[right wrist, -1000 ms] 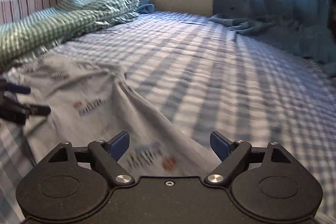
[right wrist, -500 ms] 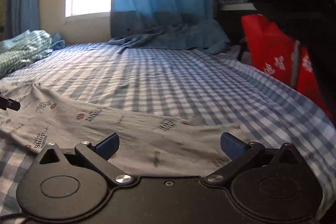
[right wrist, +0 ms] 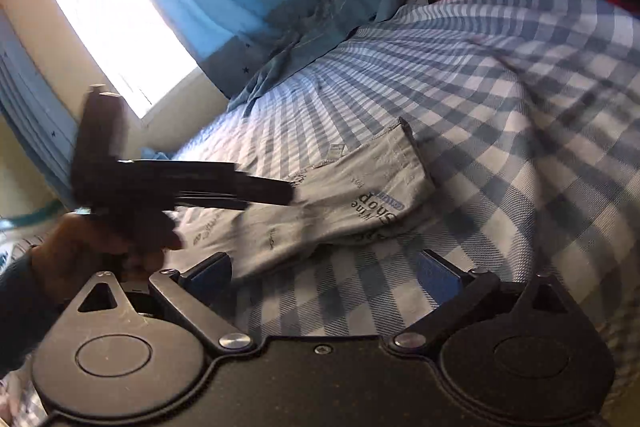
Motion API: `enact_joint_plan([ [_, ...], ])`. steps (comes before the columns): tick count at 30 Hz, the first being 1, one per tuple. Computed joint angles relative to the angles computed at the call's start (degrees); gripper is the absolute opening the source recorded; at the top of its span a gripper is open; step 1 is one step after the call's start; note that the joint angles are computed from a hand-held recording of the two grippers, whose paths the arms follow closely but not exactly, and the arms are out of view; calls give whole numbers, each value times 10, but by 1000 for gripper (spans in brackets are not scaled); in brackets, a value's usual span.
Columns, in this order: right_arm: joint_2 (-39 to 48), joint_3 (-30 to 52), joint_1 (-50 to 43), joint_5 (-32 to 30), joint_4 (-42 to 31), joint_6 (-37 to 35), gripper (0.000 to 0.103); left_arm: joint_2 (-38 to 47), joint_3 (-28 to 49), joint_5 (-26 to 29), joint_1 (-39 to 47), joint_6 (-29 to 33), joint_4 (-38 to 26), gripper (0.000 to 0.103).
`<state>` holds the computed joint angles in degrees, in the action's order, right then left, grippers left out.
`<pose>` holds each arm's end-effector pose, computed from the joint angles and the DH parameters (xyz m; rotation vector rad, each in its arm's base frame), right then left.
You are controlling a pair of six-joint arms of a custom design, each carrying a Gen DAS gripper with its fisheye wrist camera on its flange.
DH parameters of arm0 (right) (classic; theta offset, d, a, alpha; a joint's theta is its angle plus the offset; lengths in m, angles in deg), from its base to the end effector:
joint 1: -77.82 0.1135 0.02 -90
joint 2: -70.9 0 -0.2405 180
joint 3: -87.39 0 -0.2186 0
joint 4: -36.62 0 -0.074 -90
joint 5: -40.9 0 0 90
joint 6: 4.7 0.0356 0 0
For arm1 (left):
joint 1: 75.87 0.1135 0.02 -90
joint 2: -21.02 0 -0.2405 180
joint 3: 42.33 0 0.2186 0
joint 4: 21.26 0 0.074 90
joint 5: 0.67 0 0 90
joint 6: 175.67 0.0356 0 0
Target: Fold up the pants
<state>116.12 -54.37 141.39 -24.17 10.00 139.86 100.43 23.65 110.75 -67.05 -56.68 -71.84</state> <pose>0.0829 0.1331 0.1988 0.0862 2.1901 0.7537 0.2346 0.0232 0.2028 0.5633 2.5235 -0.2691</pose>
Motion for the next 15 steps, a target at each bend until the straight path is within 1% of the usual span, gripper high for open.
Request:
enact_joint_plan([
  [2, 17, 7, -9, 14, 3, 24, 88, 7, -9, -22, -23, -4, 32, 103],
  [3, 22, 6, -15, 20, 8, 41, 87, 11, -8, -26, -29, -4, 37, 103],
  [4, 26, 4, -18, 28, 16, 60, 84, 13, -8, -26, -31, -6, 38, 103],
  [6, 44, 4, -5, 67, 27, 100, 81, 18, -1, -22, -29, -12, 32, 103],
  [7, 60, 12, 7, 96, 23, 126, 75, 24, 10, -19, -26, -11, 20, 103],
  [8, 78, 20, 17, 124, 17, 156, 67, 28, 22, -20, -25, -15, 7, 103],
  [9, 98, 29, 27, 150, 6, 189, 61, 31, 40, -18, -23, -19, -15, 102],
  [11, 141, 46, 33, 182, -6, 245, 29, 47, 80, 5, -17, -27, -57, 102],
  [12, 158, 52, 35, 188, -7, 265, 23, 58, 107, 26, -13, -28, -87, 102],
  [13, 178, 61, 40, 201, -10, 275, 14, 70, 134, 47, -9, -29, -121, 101],
  [14, 202, 79, 54, 224, -24, 281, 11, 84, 164, 70, -6, -31, -156, 99],
  [15, 223, 96, 66, 245, -34, 272, 10, 101, 196, 95, -5, -34, -195, 97],
])
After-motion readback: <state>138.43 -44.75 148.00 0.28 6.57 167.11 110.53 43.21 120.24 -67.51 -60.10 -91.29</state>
